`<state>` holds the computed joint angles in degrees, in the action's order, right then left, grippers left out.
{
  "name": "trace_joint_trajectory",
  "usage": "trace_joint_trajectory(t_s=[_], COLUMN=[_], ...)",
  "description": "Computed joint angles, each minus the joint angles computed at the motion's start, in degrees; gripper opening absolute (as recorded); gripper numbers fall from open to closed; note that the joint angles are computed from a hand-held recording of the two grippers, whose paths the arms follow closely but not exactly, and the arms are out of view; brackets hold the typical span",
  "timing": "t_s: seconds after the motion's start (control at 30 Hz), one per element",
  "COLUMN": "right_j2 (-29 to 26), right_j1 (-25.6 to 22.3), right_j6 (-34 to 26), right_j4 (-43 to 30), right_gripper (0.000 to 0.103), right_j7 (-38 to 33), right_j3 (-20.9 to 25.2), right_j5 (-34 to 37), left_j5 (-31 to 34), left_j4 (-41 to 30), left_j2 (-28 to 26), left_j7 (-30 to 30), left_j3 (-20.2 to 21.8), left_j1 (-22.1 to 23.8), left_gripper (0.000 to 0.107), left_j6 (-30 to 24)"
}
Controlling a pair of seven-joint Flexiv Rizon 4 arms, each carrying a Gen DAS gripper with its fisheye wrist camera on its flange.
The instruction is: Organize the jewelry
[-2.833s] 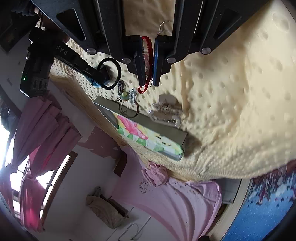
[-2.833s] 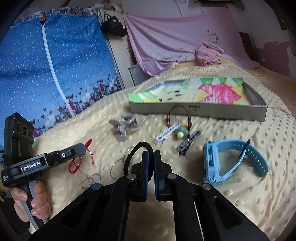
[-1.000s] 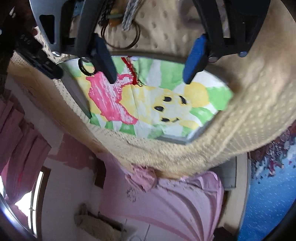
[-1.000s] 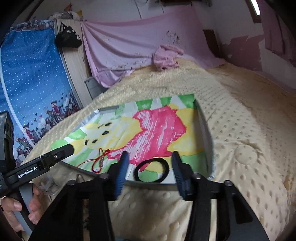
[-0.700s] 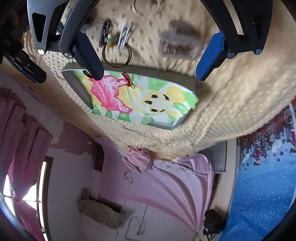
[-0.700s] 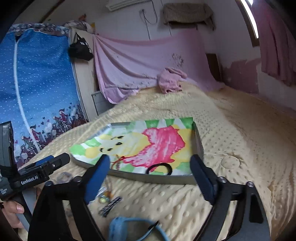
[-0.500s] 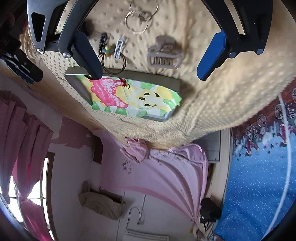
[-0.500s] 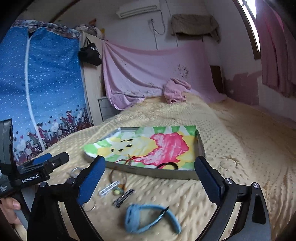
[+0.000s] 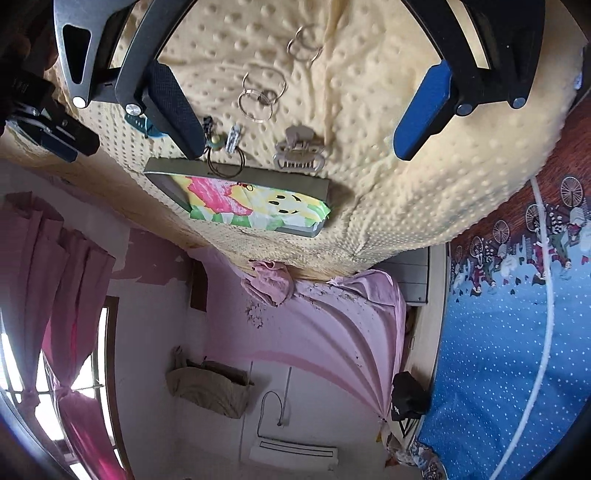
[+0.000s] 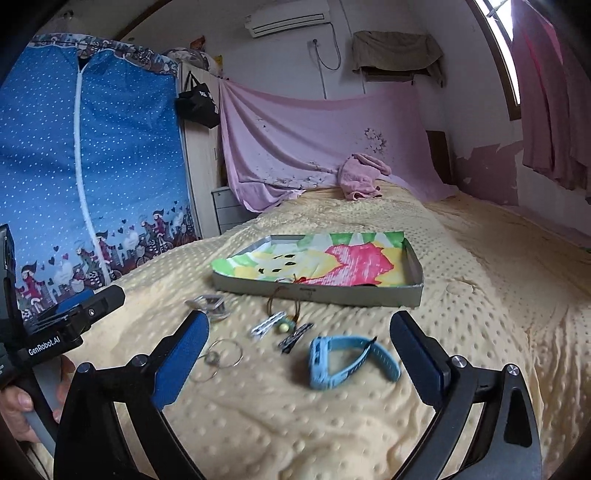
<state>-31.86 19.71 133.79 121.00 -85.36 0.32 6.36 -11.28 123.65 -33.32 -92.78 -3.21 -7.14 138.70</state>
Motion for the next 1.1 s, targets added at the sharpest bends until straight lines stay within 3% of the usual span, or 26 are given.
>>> trace_joint_trajectory(t_s=[0.3,0.67,0.9,1.1], right_j2=[1.5,0.0,0.1,-0.6], right_j1=[4.1,7.3,6.7,4.9], right_j6=[4.6,7.2,4.6,2.3], right_j4=[4.4,4.8,3.6,2.7], right_gripper=[0.097,0.097,0.097,0.097], right_j7=[-3.3,-10.2,-9.9,-7.6], right_j3=[0.0,-0.7,-0.6,0.0], right_j5=[6.9,11.4,11.6,8.1], left_j5=[1.2,-2.3,2.8,5.8], left_j4=[5.0,6.5,6.6,5.7], left_j2=[-0.2,-2.5,-2.0,-2.1], left_j7=[-0.8,3.9,1.5,2.0], left_j3=[0.9,1.4,-0.6,-0.5], left_j1=[0.0,-2.5,1.8,2.3], left_gripper=[0.103,0.103,0.103,0.103], left_j6=[6.8,11.4,6.9,3.7])
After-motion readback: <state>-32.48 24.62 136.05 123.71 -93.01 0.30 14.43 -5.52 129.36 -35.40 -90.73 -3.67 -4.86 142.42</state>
